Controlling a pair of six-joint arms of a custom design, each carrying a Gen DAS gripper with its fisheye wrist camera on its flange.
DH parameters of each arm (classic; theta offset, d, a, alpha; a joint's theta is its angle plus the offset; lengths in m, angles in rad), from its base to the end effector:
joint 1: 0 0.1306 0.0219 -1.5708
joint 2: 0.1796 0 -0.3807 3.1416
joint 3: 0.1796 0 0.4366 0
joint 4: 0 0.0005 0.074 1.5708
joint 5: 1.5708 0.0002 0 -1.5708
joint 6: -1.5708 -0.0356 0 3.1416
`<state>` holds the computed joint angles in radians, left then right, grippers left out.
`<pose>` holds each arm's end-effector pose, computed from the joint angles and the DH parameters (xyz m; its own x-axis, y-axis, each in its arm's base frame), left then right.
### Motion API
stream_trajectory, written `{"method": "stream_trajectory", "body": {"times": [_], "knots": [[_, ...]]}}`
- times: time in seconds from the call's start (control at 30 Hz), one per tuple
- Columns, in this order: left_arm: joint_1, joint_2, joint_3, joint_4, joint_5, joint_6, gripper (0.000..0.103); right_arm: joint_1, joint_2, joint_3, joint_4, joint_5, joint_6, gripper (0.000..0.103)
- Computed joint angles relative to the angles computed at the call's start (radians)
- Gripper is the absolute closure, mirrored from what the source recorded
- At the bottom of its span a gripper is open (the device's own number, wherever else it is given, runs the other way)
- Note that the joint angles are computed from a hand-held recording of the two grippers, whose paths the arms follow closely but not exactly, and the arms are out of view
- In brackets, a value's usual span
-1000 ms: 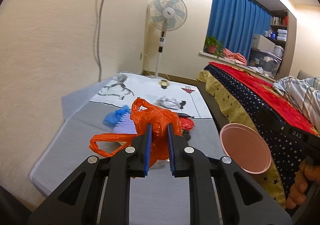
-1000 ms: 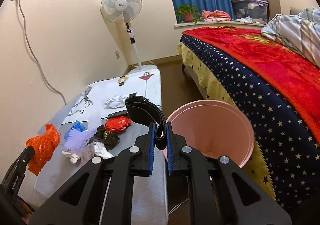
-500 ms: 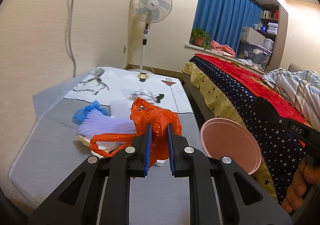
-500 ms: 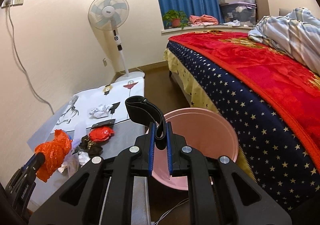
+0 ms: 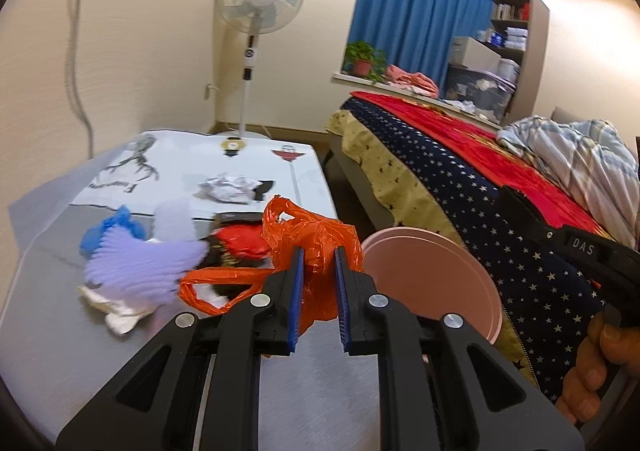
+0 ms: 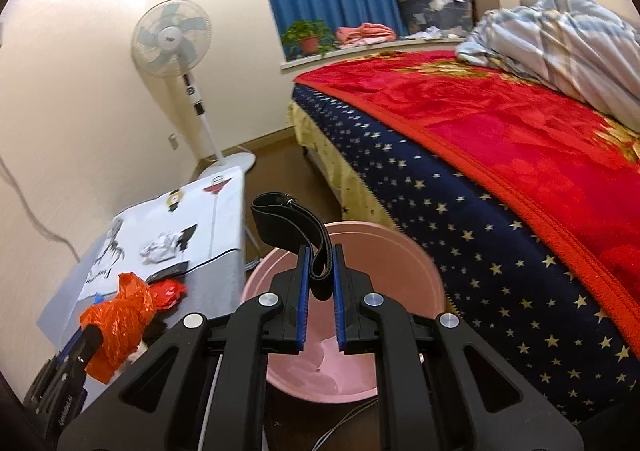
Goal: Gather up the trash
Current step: 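Carry the black strap and orange bag over the pink bin with both tools, then open both tools to drop the strap and orange bag into the bin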
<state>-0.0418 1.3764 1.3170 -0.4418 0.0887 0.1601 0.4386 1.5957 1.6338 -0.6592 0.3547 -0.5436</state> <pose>0.5474 -0.0266 0.4326 -0.4929 -0.1383 -0.8590 0.0412 0.9825 -0.1818 0.5692 0.2528 0.4573 -0.5246 0.2897 -0.8005 0.1505 0.9571 0.2476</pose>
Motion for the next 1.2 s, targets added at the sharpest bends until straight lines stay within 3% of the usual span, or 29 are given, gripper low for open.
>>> {"method": "stream_trajectory", "body": {"times": [0.47,0.93,1.0,1.03,1.07,1.1,1.13,1.2], "knots": [[-0.048,0.139,0.131,0.027,0.079,-0.022,0.088,-0.031,0.065,0.051,-0.053,0.028,-0.015,0.092],[-0.090,0.239,0.201,-0.033,0.161,-0.035,0.088,-0.051,0.102,0.075,-0.124,0.050,-0.051,0.092],[-0.092,0.256,0.214,-0.054,0.193,-0.040,0.087,-0.052,0.108,0.081,-0.140,0.062,-0.059,0.088],[-0.093,0.261,0.219,-0.061,0.196,-0.039,0.084,-0.052,0.110,0.085,-0.149,0.065,-0.063,0.081],[-0.091,0.264,0.220,-0.065,0.202,-0.031,0.075,-0.052,0.112,0.088,-0.159,0.071,-0.076,0.063],[-0.088,0.262,0.218,-0.064,0.207,-0.024,0.065,-0.052,0.108,0.083,-0.159,0.078,-0.085,0.054],[-0.085,0.259,0.214,-0.060,0.209,-0.015,0.065,-0.050,0.103,0.077,-0.156,0.087,-0.096,0.046],[-0.082,0.251,0.207,-0.058,0.204,-0.013,0.065,-0.049,0.102,0.076,-0.148,0.084,-0.091,0.046]]}}
